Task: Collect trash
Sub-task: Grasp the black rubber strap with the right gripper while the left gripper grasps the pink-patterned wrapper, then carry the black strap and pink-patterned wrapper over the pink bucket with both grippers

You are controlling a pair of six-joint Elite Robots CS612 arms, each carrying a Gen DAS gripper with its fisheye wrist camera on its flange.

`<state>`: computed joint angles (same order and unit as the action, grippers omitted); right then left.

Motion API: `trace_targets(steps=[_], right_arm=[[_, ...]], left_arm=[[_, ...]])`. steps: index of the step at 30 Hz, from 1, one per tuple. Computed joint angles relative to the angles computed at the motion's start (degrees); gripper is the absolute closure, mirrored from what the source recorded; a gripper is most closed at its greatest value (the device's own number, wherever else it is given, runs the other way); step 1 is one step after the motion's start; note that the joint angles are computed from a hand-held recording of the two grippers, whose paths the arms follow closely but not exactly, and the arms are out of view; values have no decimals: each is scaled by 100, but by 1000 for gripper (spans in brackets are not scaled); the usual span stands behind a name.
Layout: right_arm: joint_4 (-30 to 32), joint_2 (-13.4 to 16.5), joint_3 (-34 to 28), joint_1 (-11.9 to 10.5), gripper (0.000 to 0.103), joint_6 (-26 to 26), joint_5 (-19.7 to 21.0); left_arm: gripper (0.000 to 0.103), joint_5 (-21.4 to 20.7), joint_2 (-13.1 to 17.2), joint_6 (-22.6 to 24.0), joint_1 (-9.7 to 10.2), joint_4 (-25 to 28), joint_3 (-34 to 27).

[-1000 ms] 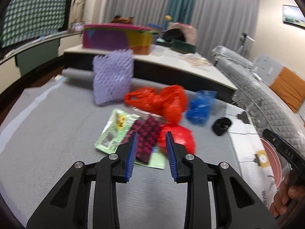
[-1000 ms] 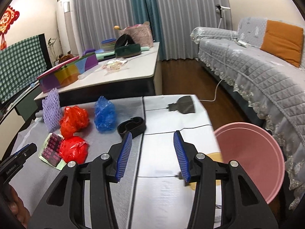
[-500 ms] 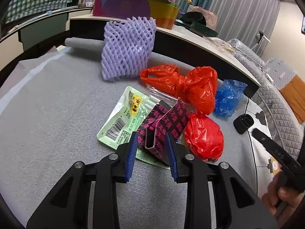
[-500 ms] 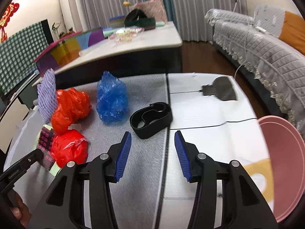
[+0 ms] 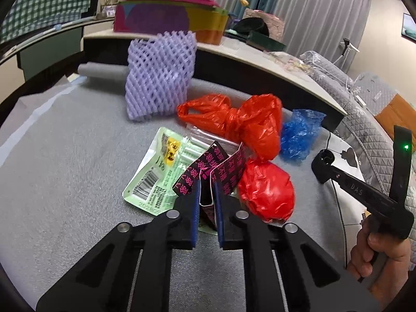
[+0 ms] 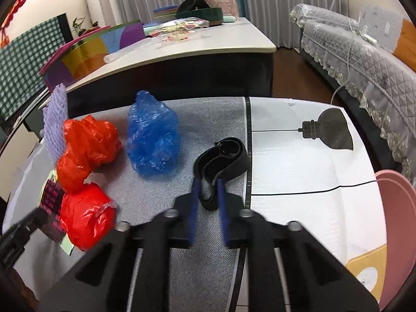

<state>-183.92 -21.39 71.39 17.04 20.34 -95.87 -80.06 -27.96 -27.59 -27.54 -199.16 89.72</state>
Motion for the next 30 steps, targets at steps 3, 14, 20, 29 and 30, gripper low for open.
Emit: trace_targets(steps=[3,14,20,29,30], right_arm=[[-228,-76,163,2,97,-47,22],[-916,-469,877,18,97,-135,-73],[-1259,-685,1282,55,97,-199,-234],[-1683,-975,1842,96,97,-221,-560],[-1721,-997,1891,95,97,-219,-587]], left_arm=[[94,119,-36,80,-46,-94,46],[94,464,-216,275,-215,-531,346],[94,503,-310,371,-306,-769,525],[94,456,-415,533,-465,-1093,712],[94,441,-422,549,-485,-1117,729]])
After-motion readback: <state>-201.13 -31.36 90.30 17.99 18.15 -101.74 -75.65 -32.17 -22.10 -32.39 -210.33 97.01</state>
